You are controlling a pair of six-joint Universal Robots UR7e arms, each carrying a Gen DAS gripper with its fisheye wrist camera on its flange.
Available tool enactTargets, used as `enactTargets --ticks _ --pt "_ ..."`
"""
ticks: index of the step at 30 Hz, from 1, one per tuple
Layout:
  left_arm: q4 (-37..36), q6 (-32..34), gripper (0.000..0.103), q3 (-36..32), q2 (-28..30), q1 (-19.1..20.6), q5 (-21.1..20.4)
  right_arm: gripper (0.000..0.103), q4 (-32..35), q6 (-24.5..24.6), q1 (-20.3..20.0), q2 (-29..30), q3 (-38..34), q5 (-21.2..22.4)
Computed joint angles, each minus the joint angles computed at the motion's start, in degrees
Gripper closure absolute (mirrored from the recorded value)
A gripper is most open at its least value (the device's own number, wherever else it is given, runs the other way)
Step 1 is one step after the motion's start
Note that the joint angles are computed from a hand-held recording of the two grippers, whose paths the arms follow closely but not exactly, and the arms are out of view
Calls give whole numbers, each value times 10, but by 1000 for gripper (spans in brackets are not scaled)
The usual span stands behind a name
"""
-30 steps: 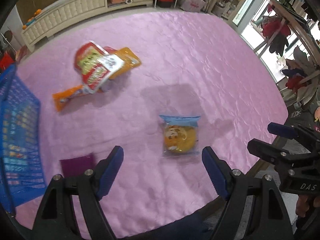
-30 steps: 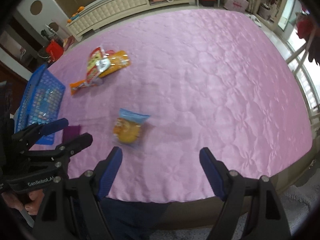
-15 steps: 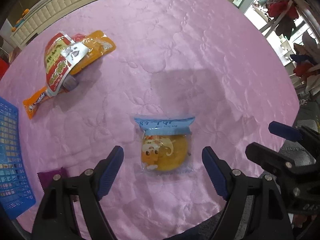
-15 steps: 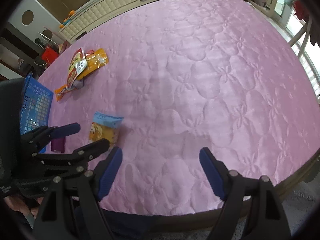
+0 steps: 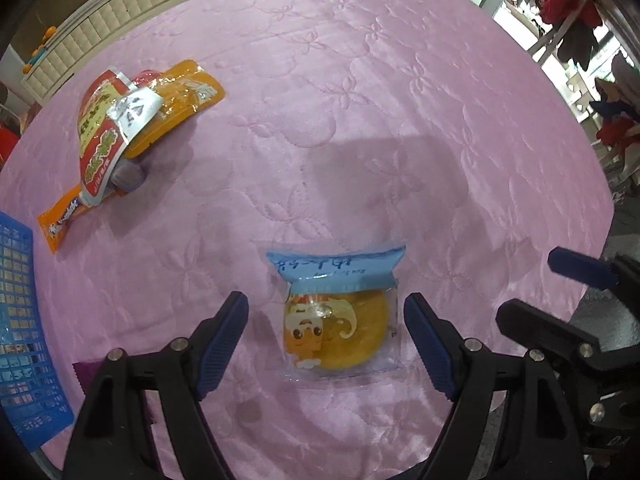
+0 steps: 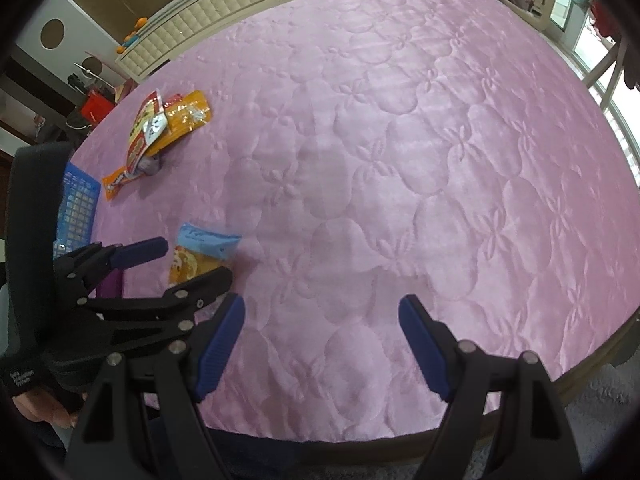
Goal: Organize snacks
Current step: 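Move the left gripper over the small blue-topped bun packet and grasp it, then grasp the purple packet with the right gripper while the left gripper holds the bun packet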
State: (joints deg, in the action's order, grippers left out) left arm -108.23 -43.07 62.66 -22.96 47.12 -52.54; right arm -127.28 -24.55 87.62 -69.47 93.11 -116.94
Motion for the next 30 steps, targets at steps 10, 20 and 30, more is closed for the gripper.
enactTargets --ticks 10,20,30 --pt "-3 2 51 10 7 -8 10 20 -2 5 6 -1 9 -6" --pt "-103 -64 51 206 -144 -53 72 20 -6 -43 40 -28 42 39" --pt "-111 -186 51 389 -293 -114 147 20 -61 -155 94 -20 95 51"
